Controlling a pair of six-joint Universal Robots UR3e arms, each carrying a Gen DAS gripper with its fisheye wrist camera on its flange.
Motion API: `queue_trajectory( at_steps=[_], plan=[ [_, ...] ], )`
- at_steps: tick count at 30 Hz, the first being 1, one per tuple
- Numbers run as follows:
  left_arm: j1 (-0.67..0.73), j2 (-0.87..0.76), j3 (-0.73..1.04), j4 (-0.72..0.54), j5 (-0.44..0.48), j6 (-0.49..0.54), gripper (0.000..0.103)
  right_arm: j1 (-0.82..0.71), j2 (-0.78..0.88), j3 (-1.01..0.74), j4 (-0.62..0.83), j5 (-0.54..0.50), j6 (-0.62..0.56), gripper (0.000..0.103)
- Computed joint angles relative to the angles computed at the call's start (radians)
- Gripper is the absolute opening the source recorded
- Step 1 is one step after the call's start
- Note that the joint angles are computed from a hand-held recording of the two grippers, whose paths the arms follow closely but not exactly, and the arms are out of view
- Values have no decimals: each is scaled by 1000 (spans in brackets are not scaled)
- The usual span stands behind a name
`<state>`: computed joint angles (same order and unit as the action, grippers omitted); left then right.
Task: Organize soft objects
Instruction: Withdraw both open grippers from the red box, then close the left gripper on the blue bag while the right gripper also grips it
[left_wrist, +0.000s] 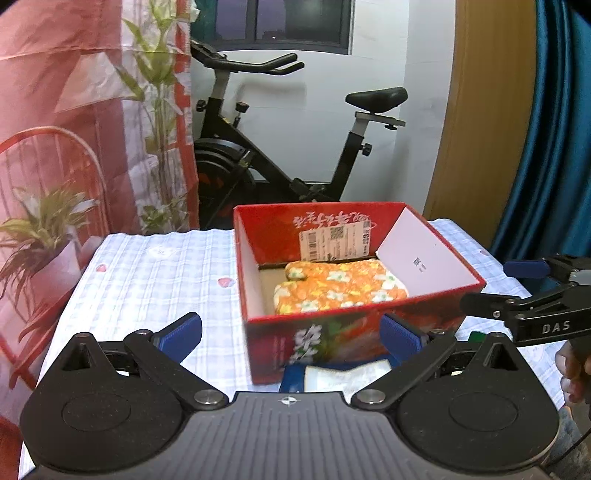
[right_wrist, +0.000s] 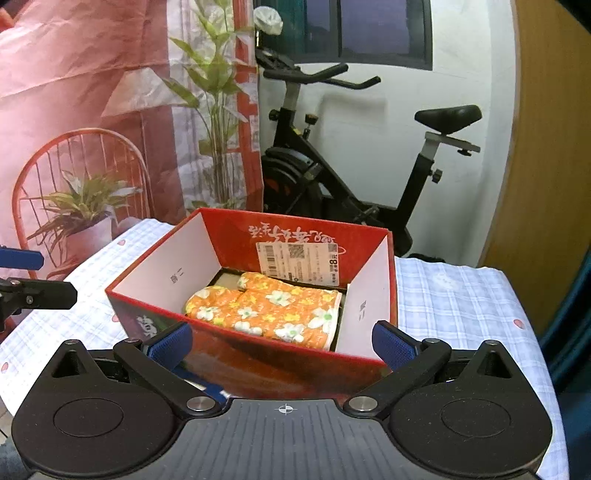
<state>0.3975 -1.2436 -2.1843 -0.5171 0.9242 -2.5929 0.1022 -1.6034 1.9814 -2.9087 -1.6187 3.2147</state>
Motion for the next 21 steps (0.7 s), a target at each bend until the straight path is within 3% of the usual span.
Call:
queue_trajectory(
  at_steps=[8, 12, 17, 21],
  plan=[
    [137, 110, -118, -111, -79, 94, 103, 51, -27, 161, -150, 6, 53, 101],
    [137, 83, -169, -91, -69, 116, 101, 92, 9, 209, -216, 13, 75, 96],
    [128, -47, -194, -14, -86, 147, 99, 152, 100, 223, -265, 16, 90, 76],
    [105, -202, -157, 48, -70, 154, 94, 162, 142, 239, -283, 48, 88, 67]
  ],
)
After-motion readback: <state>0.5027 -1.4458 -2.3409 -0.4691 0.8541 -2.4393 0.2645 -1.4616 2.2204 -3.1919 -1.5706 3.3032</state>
